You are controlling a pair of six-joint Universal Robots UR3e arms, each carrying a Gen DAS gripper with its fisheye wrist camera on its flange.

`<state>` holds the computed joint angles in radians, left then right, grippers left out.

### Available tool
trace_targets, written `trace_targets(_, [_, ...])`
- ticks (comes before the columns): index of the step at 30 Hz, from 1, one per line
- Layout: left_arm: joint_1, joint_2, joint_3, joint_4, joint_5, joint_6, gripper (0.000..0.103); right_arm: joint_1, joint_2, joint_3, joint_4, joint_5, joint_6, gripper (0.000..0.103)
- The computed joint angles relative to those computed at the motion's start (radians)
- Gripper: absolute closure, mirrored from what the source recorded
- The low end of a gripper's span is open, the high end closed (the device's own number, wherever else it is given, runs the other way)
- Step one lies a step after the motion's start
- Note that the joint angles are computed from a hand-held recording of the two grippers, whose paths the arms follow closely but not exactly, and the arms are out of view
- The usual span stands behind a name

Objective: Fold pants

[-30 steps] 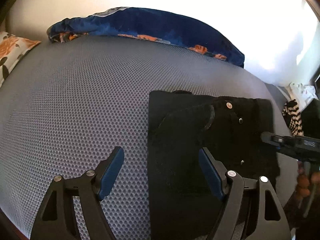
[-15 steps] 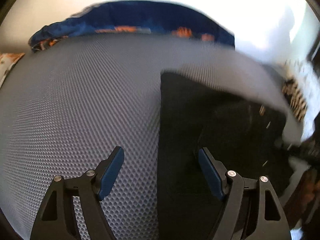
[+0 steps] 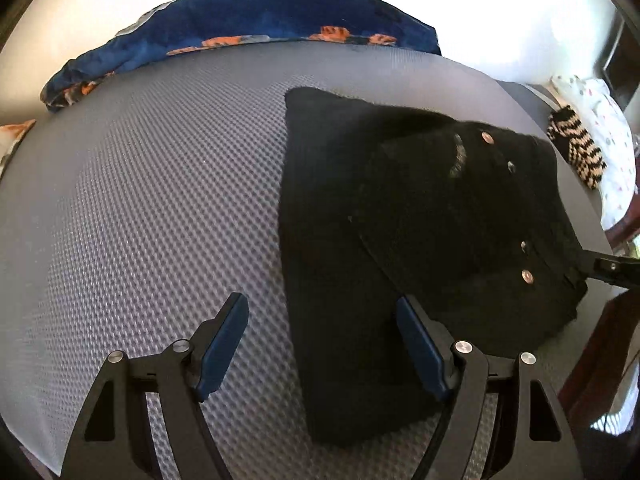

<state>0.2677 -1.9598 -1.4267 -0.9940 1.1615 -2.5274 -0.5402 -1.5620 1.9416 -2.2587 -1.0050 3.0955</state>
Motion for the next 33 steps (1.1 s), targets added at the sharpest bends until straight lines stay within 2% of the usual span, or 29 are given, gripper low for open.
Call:
trace_targets(2, [-0.002,0.018,-0.032,0.026,0.009,-0.006,0.026,0.021,-0.019,0.038,-0.057,-0.033,0.026,0.079])
trace_targets(3, [-0.001,0.03,-0.045,0.03,0.01,-0.009,0.026,0.03,-0.023,0.043,-0.075,-0.049,0.037,0.087])
trace_targets(6, [0.0,0.053,-0.07,0.031,0.019,-0.009,0.026,0.031,-0.054,0.044,-0.067,-0.066,0.047,0.09])
trace_targets(11, [0.003,0.087,-0.128,0.061,0.034,0.009,0.026,0.037,-0.115,0.064,-0.027,-0.098,0.035,0.091])
trace_targets(14, [0.003,0.089,-0.142,0.072,0.037,0.007,0.026,0.045,-0.105,0.091,-0.048,-0.122,0.044,0.091])
trace_targets(19, [0.004,0.079,-0.13,0.058,0.033,0.004,0.026,0.028,-0.08,0.099,-0.056,-0.107,0.045,0.091])
trace_targets(25, [0.009,0.071,-0.106,0.036,0.022,0.011,0.026,0.003,-0.082,0.103,-0.049,-0.08,0.041,0.081])
trace_targets(27, [0.014,0.068,-0.092,0.023,0.018,0.015,0.026,-0.005,-0.078,0.091,-0.032,-0.091,0.04,0.071])
trace_targets(31, [0.03,0.071,-0.073,0.001,-0.003,0.019,0.026,-0.023,-0.071,0.069,0.003,-0.077,0.018,0.069])
trace_targets(33, [0.05,0.067,-0.042,-0.046,-0.042,0.023,0.026,-0.029,-0.065,0.054,0.018,-0.07,0.006,0.068])
